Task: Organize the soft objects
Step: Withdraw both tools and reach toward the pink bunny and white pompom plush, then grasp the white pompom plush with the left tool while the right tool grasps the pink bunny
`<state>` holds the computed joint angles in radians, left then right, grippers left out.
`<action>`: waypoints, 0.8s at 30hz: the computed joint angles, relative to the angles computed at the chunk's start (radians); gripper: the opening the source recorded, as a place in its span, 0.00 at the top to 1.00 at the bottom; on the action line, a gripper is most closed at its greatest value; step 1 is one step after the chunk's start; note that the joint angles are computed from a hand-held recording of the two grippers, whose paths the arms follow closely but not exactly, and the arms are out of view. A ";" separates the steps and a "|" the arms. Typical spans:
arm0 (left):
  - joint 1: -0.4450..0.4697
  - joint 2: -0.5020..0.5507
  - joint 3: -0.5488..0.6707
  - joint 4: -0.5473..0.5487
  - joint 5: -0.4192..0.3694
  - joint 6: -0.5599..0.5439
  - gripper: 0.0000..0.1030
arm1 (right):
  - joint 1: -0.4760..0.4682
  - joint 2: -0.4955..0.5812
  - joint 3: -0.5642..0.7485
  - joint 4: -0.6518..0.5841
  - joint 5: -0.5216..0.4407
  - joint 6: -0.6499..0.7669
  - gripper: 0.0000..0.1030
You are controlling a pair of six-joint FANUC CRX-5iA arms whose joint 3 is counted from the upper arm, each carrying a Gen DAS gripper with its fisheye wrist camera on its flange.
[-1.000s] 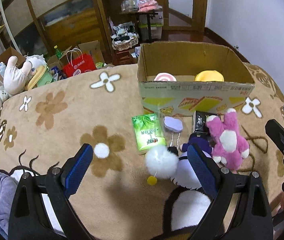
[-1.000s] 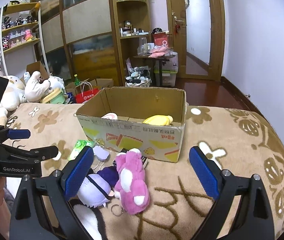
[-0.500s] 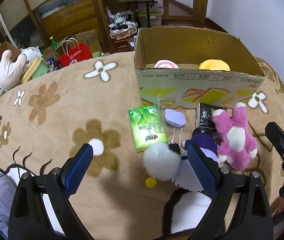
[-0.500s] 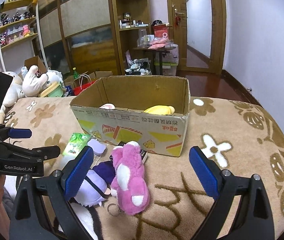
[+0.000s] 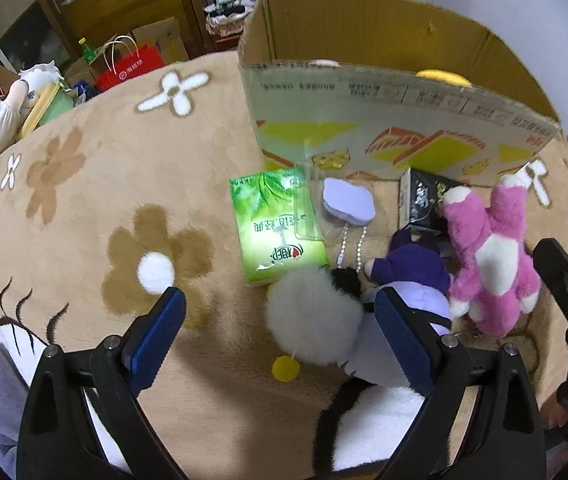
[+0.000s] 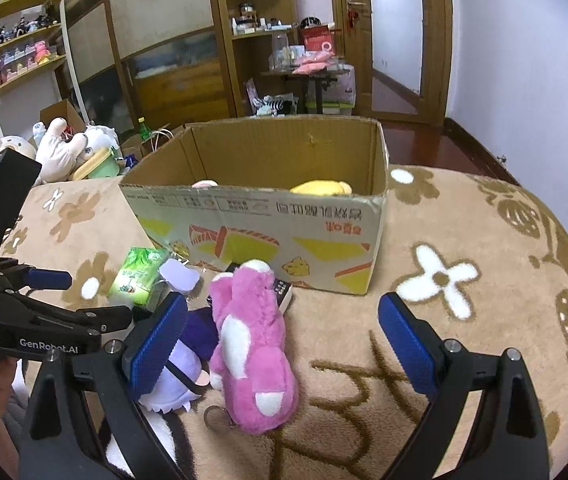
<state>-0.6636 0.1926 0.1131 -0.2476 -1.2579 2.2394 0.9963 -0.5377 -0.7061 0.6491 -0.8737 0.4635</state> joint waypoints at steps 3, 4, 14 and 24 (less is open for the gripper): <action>0.004 0.016 0.002 0.011 -0.004 -0.014 0.09 | -0.015 0.016 0.010 -0.033 0.005 0.021 0.03; 0.005 0.020 0.002 0.014 -0.005 -0.017 0.09 | -0.017 0.017 0.009 -0.040 0.008 0.023 0.03; 0.049 0.023 -0.040 0.076 0.041 -0.034 0.22 | -0.063 0.067 0.046 -0.183 0.024 0.098 0.15; 0.082 0.007 -0.099 0.167 0.123 -0.077 0.46 | -0.068 0.096 0.060 -0.228 0.022 0.125 0.24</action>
<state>-0.5820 0.1997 0.0142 -0.0803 -1.1349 2.1621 0.9287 -0.4413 -0.6465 0.4208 -0.8517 0.5882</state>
